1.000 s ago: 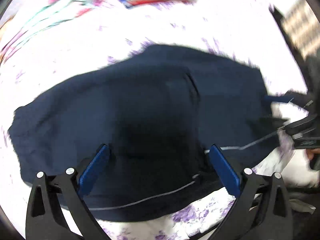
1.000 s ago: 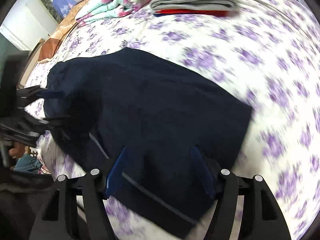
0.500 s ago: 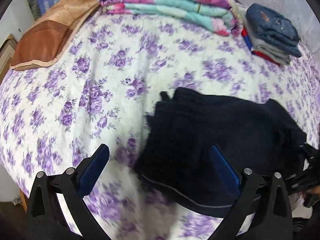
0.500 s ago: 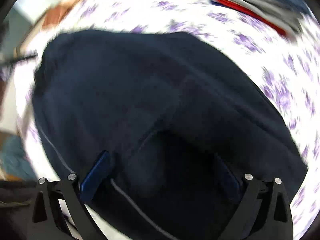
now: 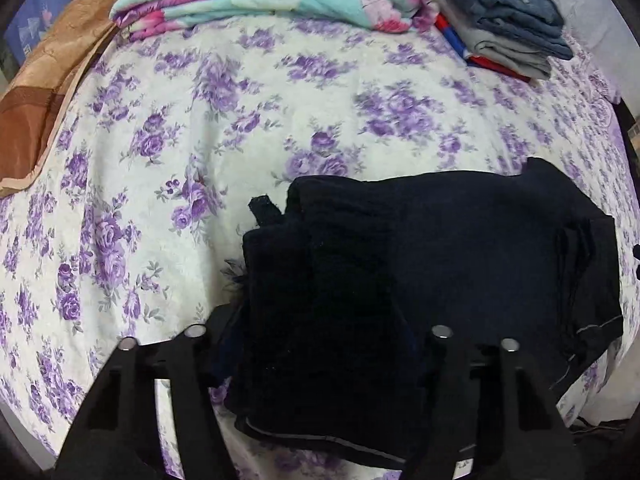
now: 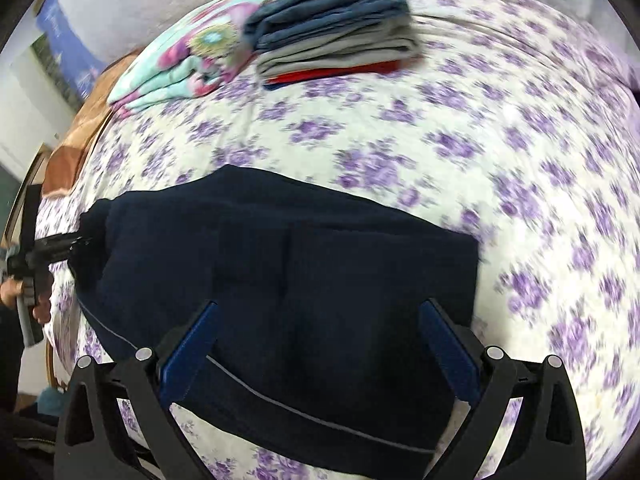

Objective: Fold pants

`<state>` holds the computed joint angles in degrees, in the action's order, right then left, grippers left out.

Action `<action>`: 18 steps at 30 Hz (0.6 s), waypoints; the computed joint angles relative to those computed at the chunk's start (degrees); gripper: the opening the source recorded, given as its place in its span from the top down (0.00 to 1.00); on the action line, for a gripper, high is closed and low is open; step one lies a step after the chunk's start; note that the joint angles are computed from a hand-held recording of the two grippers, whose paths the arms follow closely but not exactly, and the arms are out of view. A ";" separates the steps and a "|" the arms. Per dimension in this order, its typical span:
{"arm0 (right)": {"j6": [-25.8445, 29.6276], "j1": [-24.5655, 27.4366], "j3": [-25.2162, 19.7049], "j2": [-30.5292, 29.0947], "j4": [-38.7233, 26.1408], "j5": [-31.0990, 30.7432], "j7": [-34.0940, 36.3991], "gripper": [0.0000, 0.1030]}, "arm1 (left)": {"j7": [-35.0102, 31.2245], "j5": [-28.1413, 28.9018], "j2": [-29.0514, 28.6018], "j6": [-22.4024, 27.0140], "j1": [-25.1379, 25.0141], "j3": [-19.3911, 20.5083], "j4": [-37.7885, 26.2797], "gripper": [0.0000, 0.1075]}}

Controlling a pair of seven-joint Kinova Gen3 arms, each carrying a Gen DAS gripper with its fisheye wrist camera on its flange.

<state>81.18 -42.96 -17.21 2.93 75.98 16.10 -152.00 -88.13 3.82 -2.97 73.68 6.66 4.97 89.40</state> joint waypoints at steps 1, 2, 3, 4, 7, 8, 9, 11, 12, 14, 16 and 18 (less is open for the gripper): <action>-0.87 1.05 -0.37 -0.11 1.19 -0.17 0.03 0.03 | 0.23 -0.16 -0.80 0.45 0.19 0.20 -0.28 0.52; -2.65 1.92 -0.03 -0.89 2.99 -0.99 0.99 0.03 | 0.29 -0.01 -1.80 0.99 0.33 0.30 -0.70 0.57; -3.66 1.74 0.73 -1.44 3.74 -1.69 1.76 0.03 | -0.47 0.97 -2.71 1.68 0.39 0.10 -1.30 0.68; -4.49 2.24 0.74 -2.16 4.57 -2.27 2.42 0.03 | -0.63 1.40 -3.73 2.95 1.05 0.20 -2.58 0.71; -8.38 4.19 0.95 -3.42 6.50 -4.09 5.89 0.03 | 2.38 1.03 -5.52 7.12 2.63 3.02 -7.60 0.77; -9.68 4.95 1.15 -3.70 6.94 -4.86 7.46 0.03 | 3.73 0.89 -5.91 8.27 4.59 3.44 -9.60 0.77; -11.13 5.79 1.45 -3.95 7.38 -5.89 9.49 0.03 | 5.59 -0.18 -5.80 9.23 6.96 4.30 -11.86 0.77; -12.48 7.13 1.73 -4.67 7.79 -7.54 12.10 0.03 | 10.25 -2.27 -4.14 11.54 11.17 7.76 -17.17 0.78; -13.13 7.78 1.82 -5.28 8.19 -8.30 12.99 0.03 | 12.58 -3.47 -2.48 12.35 12.99 10.35 -19.82 0.78; -15.59 9.63 2.49 -7.79 10.57 -10.59 15.34 0.03 | 17.04 -7.94 2.10 14.06 17.95 14.74 -24.90 0.78; -16.08 11.64 2.97 -10.18 13.01 -12.76 16.62 0.03 | 20.20 -12.60 7.05 13.37 23.25 18.37 -27.83 0.76; -16.06 13.57 3.52 -12.09 15.23 -15.30 18.05 0.03 | 23.55 -14.47 11.15 12.65 25.37 21.57 -29.89 0.64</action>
<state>65.11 -29.38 -13.69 -9.15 91.21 0.80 -133.95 -64.59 -10.65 8.18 86.33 32.03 26.54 59.51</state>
